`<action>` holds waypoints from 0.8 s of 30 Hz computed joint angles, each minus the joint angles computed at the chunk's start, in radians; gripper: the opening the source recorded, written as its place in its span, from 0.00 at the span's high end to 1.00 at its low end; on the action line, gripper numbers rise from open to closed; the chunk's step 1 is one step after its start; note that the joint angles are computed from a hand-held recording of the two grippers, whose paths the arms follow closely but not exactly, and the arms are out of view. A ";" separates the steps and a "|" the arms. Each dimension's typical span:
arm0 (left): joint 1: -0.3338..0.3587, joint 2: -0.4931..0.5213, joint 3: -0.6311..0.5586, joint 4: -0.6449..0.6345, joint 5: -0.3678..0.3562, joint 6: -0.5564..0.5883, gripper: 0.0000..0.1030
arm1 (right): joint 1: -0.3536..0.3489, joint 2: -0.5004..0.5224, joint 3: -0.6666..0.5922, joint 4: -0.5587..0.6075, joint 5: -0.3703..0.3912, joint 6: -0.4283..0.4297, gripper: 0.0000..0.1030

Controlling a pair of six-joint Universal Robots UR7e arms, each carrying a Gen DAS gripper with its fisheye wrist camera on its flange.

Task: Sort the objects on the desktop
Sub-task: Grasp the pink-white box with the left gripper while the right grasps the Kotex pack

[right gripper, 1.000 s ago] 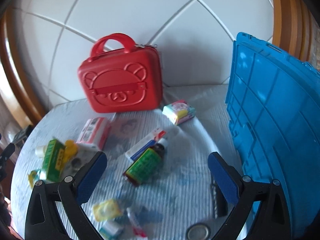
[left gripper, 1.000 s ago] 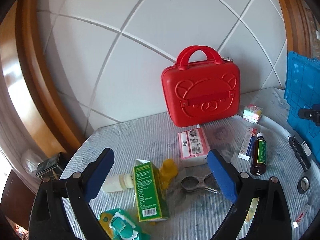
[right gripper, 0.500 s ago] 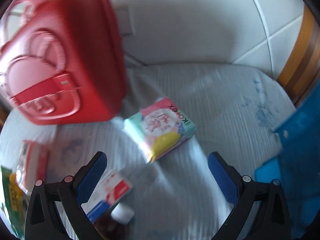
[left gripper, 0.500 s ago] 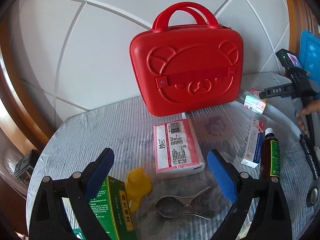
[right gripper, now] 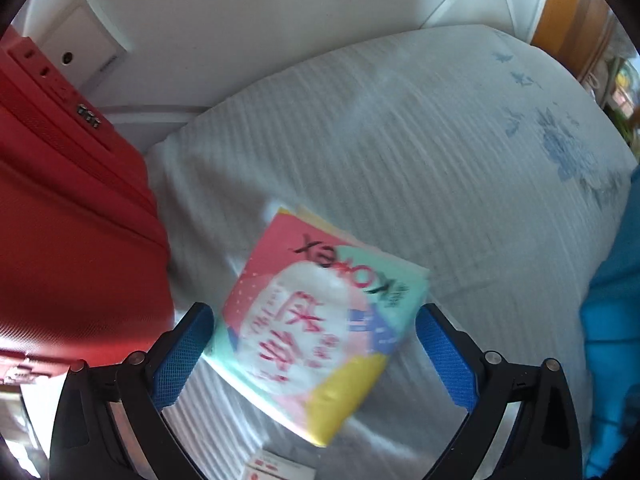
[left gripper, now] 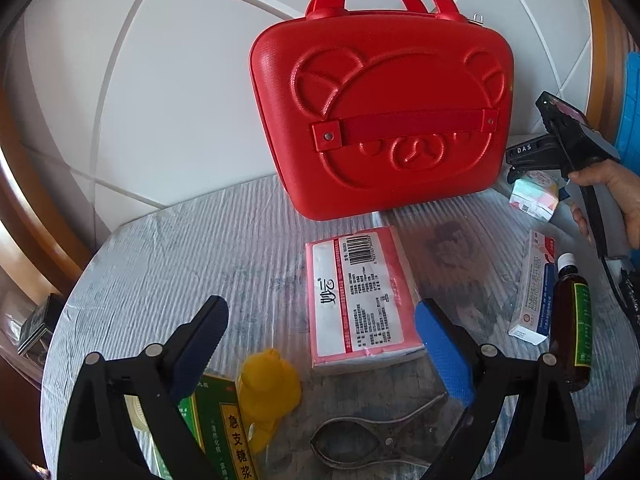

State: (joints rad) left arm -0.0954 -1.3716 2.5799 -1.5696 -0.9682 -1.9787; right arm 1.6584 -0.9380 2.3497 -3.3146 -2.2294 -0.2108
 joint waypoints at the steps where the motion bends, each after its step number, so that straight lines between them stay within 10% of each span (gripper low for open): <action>1: 0.016 -0.001 0.004 -0.013 0.013 0.007 0.07 | 0.000 0.011 0.002 -0.019 -0.003 -0.021 0.01; 18: 0.319 0.197 0.005 -0.411 0.142 0.289 0.07 | -0.026 -0.040 0.205 -0.276 0.107 -0.286 0.27; 24: 0.296 0.166 0.027 -0.354 0.126 0.186 0.18 | -0.017 -0.036 0.248 -0.370 0.111 -0.380 0.29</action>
